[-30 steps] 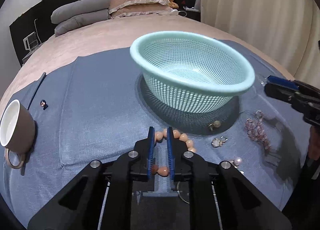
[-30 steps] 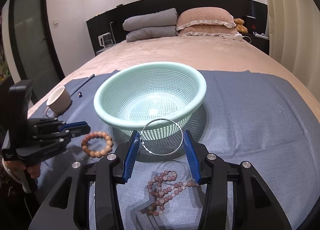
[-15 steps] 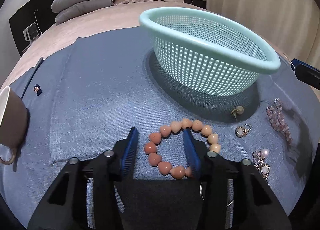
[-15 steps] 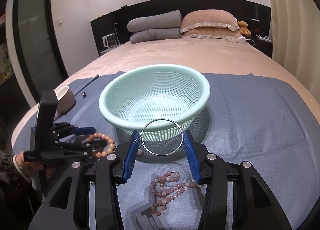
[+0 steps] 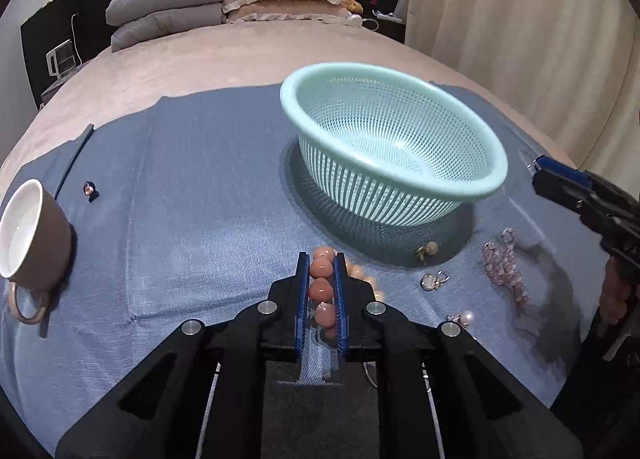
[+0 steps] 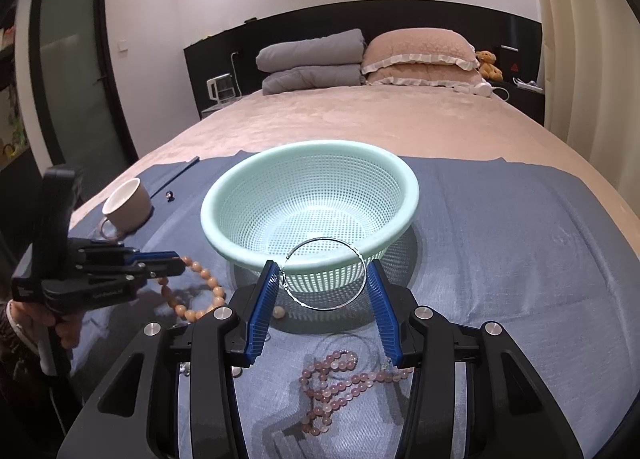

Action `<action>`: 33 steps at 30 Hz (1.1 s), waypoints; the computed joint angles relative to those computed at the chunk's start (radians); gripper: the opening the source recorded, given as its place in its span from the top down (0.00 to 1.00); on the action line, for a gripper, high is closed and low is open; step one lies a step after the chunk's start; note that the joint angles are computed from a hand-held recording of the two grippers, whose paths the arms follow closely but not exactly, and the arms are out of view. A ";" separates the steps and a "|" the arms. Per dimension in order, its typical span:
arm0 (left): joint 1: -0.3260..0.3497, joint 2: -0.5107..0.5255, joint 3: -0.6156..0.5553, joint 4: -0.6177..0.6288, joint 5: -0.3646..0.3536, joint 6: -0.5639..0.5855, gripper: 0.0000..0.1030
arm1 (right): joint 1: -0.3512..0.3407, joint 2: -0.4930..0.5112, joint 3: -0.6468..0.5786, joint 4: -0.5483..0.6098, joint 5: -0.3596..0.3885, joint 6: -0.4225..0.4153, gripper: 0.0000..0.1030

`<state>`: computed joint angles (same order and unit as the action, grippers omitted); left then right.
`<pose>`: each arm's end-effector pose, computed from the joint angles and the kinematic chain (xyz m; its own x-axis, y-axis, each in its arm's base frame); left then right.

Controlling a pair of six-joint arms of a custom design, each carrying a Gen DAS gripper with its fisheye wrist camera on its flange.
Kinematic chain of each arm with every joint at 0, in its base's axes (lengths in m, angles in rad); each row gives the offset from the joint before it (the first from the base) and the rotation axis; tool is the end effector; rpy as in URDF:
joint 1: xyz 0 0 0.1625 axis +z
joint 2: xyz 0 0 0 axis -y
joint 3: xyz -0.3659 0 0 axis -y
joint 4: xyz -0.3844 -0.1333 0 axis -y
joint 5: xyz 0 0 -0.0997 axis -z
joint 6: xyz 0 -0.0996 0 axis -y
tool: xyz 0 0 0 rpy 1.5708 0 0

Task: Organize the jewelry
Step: 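Carry the bracelet over the green basket and open the left gripper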

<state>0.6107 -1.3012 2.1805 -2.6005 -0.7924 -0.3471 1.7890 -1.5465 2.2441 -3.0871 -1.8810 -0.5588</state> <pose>-0.2536 -0.4256 0.1639 -0.7406 0.2990 -0.6018 0.5935 0.7111 -0.3771 0.1959 -0.4081 0.2894 -0.7508 -0.3439 0.5640 -0.6439 0.5716 -0.5086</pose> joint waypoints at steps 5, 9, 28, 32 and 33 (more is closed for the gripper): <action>-0.051 -0.029 -0.006 -0.018 0.030 0.047 0.88 | 0.008 0.038 -0.038 -0.010 0.001 -0.015 0.59; -0.070 -0.015 -0.034 -0.040 0.048 0.105 0.88 | 0.018 0.084 -0.076 -0.018 -0.006 -0.025 0.59; -0.003 0.214 -0.267 -0.160 0.008 0.270 0.88 | -0.013 0.147 -0.126 -0.020 -0.014 -0.022 0.58; 0.019 0.215 -0.257 -0.124 -0.006 0.242 0.88 | -0.006 0.156 -0.123 -0.035 -0.036 -0.034 0.57; 0.021 0.210 -0.250 -0.115 -0.006 0.236 0.87 | -0.006 0.156 -0.120 -0.042 -0.034 -0.033 0.55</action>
<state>0.6320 -1.0917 1.9307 -2.7156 -0.7983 -0.1116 1.7831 -1.3907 2.1241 -3.1289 -1.9154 -0.5916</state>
